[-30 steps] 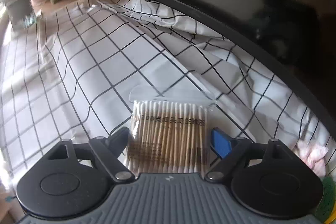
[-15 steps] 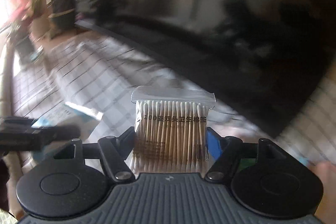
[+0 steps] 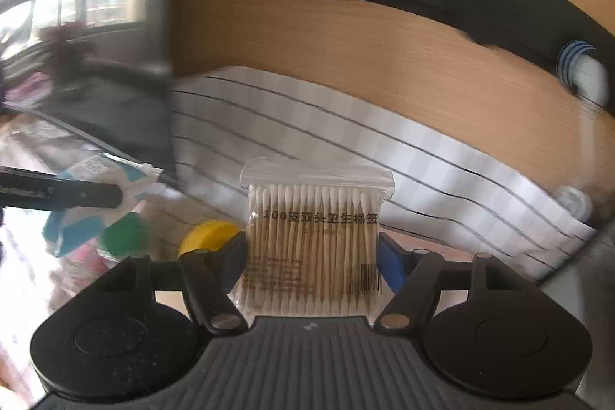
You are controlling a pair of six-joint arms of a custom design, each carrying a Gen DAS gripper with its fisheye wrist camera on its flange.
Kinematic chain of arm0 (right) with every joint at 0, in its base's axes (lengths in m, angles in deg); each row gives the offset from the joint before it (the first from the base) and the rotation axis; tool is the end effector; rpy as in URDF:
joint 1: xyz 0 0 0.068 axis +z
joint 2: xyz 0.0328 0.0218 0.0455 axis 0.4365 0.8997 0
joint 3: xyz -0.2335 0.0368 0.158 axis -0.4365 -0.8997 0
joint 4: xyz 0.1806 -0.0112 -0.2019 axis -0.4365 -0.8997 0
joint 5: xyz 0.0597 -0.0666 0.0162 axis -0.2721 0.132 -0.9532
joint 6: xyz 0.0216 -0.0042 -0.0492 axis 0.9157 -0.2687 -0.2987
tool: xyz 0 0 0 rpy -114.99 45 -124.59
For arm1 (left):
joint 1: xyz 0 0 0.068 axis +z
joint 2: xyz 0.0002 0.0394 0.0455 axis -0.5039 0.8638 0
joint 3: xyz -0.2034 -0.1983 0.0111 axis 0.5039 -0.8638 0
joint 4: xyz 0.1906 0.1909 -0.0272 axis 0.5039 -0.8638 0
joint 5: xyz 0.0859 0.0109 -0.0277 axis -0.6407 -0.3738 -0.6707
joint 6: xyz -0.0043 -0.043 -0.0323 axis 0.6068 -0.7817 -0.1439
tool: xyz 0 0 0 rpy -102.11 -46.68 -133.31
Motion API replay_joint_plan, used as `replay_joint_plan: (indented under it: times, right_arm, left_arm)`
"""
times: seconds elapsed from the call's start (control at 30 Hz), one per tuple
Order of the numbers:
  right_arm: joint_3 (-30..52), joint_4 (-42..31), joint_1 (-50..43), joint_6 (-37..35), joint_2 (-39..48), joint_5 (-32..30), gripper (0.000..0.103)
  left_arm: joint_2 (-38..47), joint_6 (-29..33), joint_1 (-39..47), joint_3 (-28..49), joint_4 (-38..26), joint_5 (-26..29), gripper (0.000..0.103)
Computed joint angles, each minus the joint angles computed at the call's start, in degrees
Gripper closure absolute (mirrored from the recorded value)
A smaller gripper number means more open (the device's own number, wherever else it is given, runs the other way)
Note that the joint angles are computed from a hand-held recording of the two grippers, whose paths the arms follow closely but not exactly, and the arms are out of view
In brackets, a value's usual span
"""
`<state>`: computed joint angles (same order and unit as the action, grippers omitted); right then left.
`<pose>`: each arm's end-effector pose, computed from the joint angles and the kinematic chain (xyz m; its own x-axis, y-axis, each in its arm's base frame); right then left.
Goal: Organize soft objects
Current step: 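Carry both packs over the pink box and open both tools to drop them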
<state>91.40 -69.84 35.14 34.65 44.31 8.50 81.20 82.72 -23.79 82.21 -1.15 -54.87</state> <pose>0.3098 0.0509 0.2987 -0.5981 -0.2806 -0.7507 -0.2814 0.9506 -0.1311 0.3210 0.0220 0.2858 -0.7538 -0.2019 -0.6253 0.0718 0.9206 -0.3838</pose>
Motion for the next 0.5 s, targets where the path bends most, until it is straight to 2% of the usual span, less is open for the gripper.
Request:
replay_joint_plan:
  times: [0.13,0.33,0.5]
  right_arm:
    - [-1.2,0.81,-10.77,-4.28,1.06,-6.16,0.033]
    - [-0.53,2.11,-19.37,-6.2,7.6,-13.37,0.033]
    - [-0.02,2.38,-21.93,-6.86,13.39,-19.34,0.032]
  left_arm:
    - [4.96,-3.78,-10.55,4.79,0.31,-3.35,0.041]
    - [14.86,-7.02,-20.63,14.68,1.17,-7.1,0.041]
    - [21.94,-12.35,-23.19,19.63,2.35,-3.79,0.041]
